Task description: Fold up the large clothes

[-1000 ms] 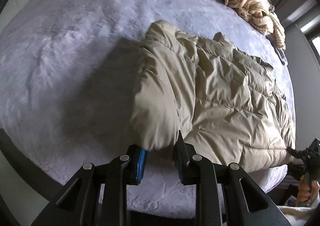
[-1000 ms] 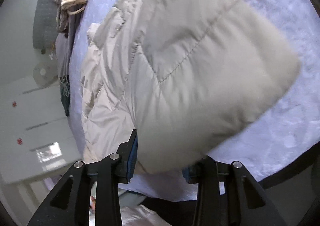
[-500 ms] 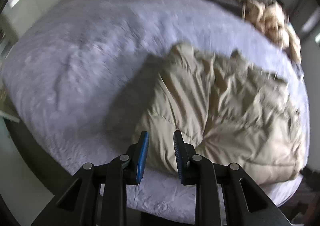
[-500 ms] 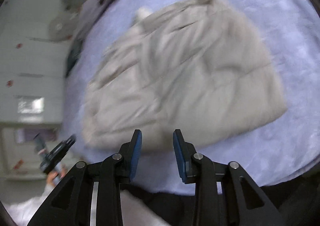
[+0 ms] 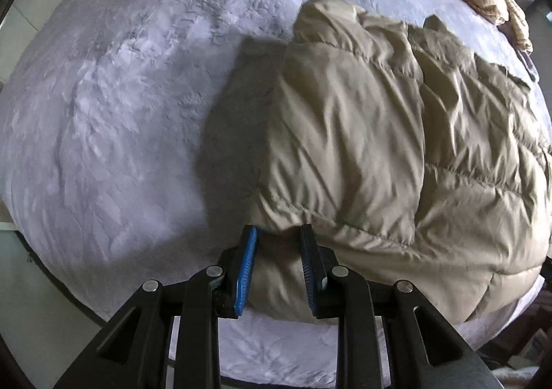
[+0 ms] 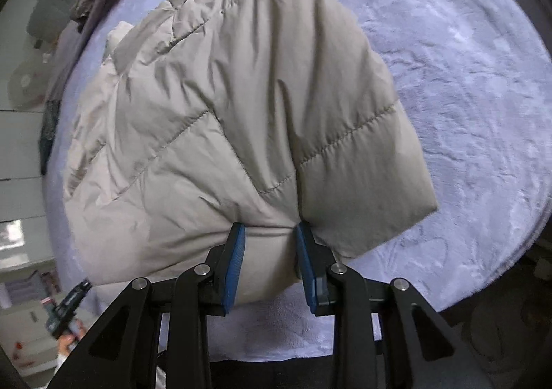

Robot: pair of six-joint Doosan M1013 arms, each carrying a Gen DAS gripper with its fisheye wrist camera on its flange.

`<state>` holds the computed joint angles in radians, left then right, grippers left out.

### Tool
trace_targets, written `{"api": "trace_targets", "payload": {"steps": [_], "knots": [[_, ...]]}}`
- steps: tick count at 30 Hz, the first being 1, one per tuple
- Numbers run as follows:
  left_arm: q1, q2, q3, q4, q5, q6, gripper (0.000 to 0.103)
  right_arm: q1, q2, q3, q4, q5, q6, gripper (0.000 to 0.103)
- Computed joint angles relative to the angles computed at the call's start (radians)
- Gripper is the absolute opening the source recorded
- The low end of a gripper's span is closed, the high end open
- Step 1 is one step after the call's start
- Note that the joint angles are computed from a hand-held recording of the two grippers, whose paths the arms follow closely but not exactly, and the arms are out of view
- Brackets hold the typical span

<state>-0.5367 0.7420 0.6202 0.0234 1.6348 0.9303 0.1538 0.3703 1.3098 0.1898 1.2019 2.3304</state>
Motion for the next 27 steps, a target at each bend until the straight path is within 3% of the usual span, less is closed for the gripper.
{"api": "trace_targets", "payload": {"steps": [5, 12, 13, 15, 17, 22, 27], "knots": [[0.029, 0.005, -0.027, -0.011, 0.003, 0.039, 0.028, 0.064, 0.033, -0.091, -0.155, 0.089, 0.131, 0.035], [0.035, 0.055, -0.132, -0.027, 0.006, 0.134, 0.028, 0.13, 0.107, -0.236, -0.198, 0.117, 0.098, 0.035], [0.034, 0.062, -0.146, -0.037, 0.008, 0.134, 0.045, 0.138, 0.126, -0.268, -0.194, 0.126, 0.083, 0.035], [0.032, 0.071, -0.163, -0.028, 0.014, 0.133, 0.101, 0.145, 0.144, -0.297, -0.185, 0.131, 0.072, 0.035], [0.026, 0.059, -0.146, 0.006, -0.026, 0.144, 0.102, 0.151, 0.166, -0.337, -0.178, 0.142, 0.064, 0.035], [0.04, 0.085, -0.188, -0.04, -0.008, 0.154, 0.102, 0.173, 0.237, -0.444, -0.159, 0.18, 0.069, 0.036], [0.074, 0.115, -0.209, -0.129, -0.012, 0.156, 0.102, 0.191, 0.281, -0.5, -0.133, 0.176, 0.038, 0.053]]}}
